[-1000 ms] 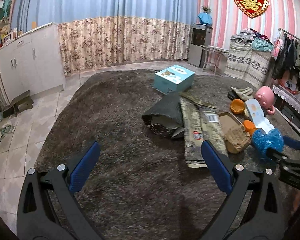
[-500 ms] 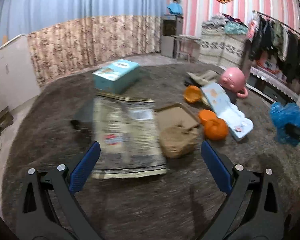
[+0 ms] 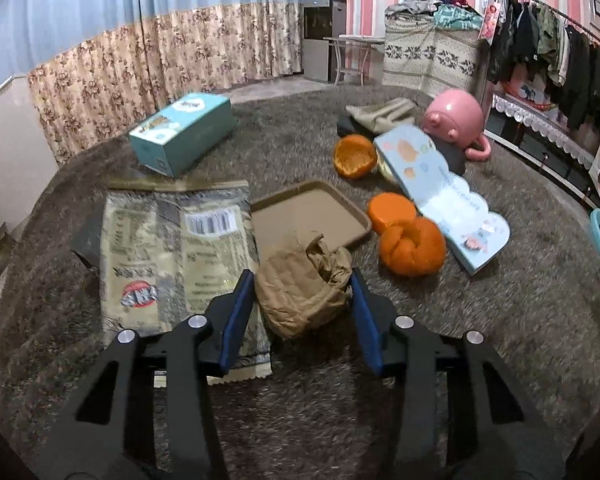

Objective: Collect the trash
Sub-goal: 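Carry both items to the blue basket while the left tool opens, dropping the tan paper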

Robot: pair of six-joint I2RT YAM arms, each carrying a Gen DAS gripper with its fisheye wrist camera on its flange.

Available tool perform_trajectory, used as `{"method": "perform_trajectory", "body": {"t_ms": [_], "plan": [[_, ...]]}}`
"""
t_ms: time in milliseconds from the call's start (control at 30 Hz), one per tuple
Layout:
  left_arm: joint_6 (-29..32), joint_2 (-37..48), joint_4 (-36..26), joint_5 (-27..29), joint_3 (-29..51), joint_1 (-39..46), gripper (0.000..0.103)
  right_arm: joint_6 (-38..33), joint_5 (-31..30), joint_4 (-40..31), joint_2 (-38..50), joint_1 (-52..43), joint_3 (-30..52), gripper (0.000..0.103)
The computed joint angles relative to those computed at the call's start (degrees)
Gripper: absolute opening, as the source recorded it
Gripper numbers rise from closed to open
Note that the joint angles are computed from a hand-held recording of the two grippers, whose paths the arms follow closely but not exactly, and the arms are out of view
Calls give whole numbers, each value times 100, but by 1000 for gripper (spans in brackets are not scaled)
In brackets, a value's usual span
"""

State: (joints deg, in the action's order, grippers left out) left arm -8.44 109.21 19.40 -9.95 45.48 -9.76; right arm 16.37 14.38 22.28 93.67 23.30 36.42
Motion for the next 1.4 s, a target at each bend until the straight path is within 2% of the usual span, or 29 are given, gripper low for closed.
{"method": "perform_trajectory", "body": {"t_ms": [267, 467, 700, 867, 1133, 1300, 1400], "plan": [[-303, -948, -87, -156, -34, -422, 46, -157, -44, 40, -754, -639, -515, 36], [-436, -862, 12, -442, 376, -1325, 46, -283, -280, 75, -1267, -1549, -964, 36], [-432, -78, -233, -397, 1484, -2317, 46, -597, -627, 172, -1607, -2723, -1376, 36], [-457, 573, -333, -237, 2207, -2859, 46, -696, -1040, 416, -1538, -3553, -1559, 36], [-134, 2050, -801, -112, 4046, -3685, 46, -736, -1427, 914, -982, -4257, -1621, 36], [-84, 3069, -1480, 166, 5623, -3933, 46, -835, -1468, 1071, -723, -4425, -1597, 36], [-13, 3598, -1855, 203, 6443, -4017, 51, -901, -1545, 1106, -617, -4567, -1589, 36]]}}
